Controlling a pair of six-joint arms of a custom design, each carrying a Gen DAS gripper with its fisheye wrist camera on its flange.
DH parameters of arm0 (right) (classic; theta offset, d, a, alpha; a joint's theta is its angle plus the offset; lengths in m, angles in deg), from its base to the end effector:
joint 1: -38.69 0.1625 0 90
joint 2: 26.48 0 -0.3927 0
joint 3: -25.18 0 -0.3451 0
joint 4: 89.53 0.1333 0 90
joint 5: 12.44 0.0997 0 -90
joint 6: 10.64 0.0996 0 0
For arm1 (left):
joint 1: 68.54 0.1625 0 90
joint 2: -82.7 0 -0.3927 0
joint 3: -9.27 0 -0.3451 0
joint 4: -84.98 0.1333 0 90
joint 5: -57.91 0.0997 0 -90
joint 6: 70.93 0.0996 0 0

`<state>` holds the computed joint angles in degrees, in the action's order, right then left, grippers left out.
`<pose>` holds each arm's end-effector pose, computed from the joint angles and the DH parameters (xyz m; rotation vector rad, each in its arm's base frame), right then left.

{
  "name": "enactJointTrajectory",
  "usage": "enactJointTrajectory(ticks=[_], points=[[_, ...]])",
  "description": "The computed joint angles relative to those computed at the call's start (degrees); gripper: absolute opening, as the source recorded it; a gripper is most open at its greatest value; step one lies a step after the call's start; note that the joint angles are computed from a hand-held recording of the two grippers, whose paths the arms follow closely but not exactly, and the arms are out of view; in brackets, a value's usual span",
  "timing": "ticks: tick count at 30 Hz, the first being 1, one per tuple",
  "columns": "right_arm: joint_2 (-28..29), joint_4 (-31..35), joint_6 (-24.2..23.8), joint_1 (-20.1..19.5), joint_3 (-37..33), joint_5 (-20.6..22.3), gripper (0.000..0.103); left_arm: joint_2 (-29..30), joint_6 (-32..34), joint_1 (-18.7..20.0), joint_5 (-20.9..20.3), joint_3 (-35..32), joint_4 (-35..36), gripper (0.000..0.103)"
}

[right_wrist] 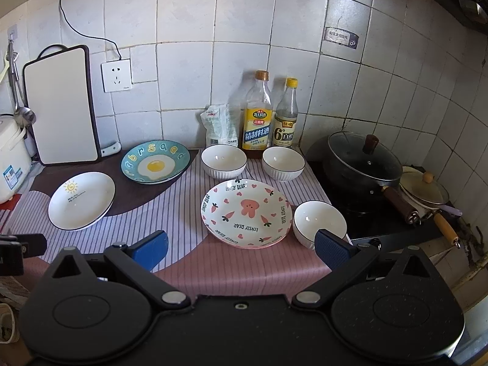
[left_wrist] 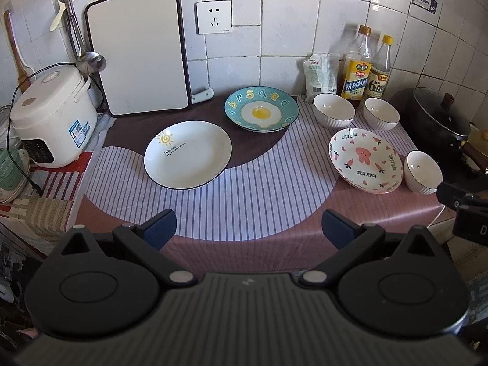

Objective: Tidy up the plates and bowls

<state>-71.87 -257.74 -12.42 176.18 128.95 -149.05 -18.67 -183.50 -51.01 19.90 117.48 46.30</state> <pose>0.4641 -0.3428 0.1177 0.8376 -2.2609 0.7895 -0.1896 -0.2820 0.3893 -0.1735 2.0330 -1.0075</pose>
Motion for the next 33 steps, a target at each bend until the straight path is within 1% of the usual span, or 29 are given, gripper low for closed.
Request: enactJointTrajectory(ticks=[3,6,10,14,20,27,30,33], points=[[0.26,-1.73,-1.06,0.14,0.56,-0.17,0.103,-0.82,-0.73,-0.34,0.65,0.58,0.2,0.103],[0.7,-3.67,-2.37,0.31,0.84,-0.44,0.103,-0.99,-2.57,-1.08,0.98,1.03,2.1,0.103],[0.83,-4.24,-2.49,0.18,0.91,-0.18,0.103,-1.58,-2.84,-1.54,0.9,1.78,2.42,0.103],[1.01,-5.4,-3.04,0.13,1.27,-0.54,0.103,-2.25,-4.5,-2.18,0.72,2.45,3.53,0.103],[2.55,-10.78,-7.09,0.65,2.05,-3.04,0.103,-2.64,-7.65,-3.42,0.91,3.02,6.39,0.103],[2.63,-15.6,-9.44,0.49,3.96,-1.52,0.103,-2.9,-10.57,-4.91,0.58,4.25,9.72,0.103],[3.74,-21.39,-13.03,0.85,4.69,-1.9,0.103,-3.27,-10.98,-5.15,0.2,4.66,10.25,0.103],[4.98,-28.95,-18.89,0.89,5.55,-0.2,0.103,-3.88,-11.08,-5.22,-0.19,5.07,10.26,0.103]])
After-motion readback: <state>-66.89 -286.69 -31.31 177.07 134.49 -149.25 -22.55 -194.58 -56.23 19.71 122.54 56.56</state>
